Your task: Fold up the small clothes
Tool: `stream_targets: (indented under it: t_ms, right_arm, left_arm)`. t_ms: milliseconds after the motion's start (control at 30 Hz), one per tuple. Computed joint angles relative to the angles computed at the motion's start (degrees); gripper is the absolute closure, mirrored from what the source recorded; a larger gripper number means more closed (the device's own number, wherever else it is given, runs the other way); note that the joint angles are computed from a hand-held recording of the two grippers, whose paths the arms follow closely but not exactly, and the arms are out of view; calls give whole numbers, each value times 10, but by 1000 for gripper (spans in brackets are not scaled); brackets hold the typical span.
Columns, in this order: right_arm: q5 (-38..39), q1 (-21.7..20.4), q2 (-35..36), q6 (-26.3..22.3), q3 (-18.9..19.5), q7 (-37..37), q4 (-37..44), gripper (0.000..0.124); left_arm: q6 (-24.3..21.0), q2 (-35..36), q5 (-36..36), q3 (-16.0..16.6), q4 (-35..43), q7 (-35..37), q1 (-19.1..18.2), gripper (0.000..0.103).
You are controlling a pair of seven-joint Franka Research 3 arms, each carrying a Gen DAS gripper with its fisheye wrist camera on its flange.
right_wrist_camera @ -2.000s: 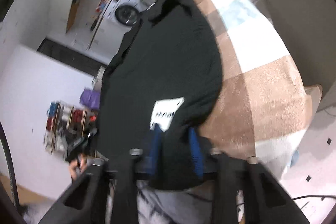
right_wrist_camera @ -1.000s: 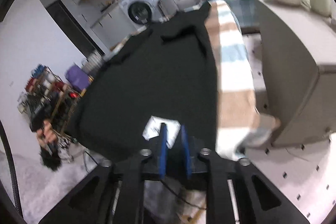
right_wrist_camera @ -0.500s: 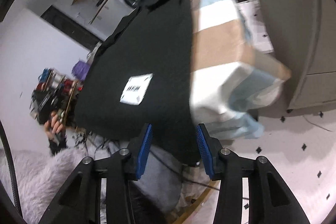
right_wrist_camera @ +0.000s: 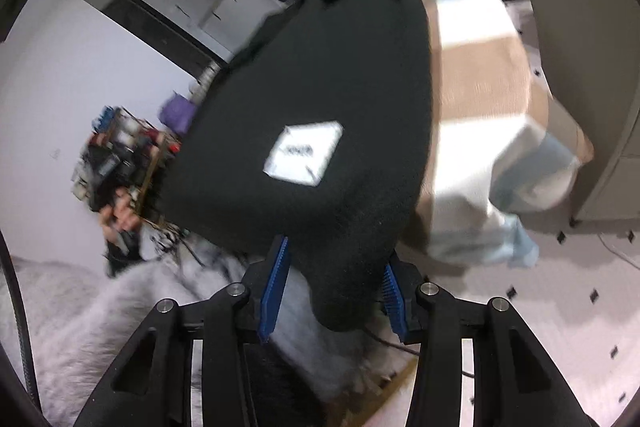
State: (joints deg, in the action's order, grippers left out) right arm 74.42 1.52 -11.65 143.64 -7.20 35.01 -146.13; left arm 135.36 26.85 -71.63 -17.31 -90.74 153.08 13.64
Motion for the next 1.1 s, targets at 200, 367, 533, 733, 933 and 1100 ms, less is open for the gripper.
stream_targets:
  t_ms: [200,367,533,733,933,1100]
  right_arm:
    - [27,-3,23,-17,-2,-12,4,79]
    - [82,-7,-31,-52,-11,-98,-10,79]
    - [94,-9,-30,22,1,-76,-3,79]
    - [124,-12,-7,47,-6,-57,20,79]
    - [118,-9,34,43,3,-53,66,79]
    - [137,-5,39,52,13,-67,74,81]
  left_arm:
    - [-1,0,1,0,0,0,1,96]
    - [-2,-1,3,1,-2,-1,1,96]
    - [1,3,14,3,0,-11,-1,96]
    - [6,12,26,1,8,-24,0,94]
    - [21,25,49,-1,19,-53,-1,87]
    - [85,33,80,4,24,-114,-8,65]
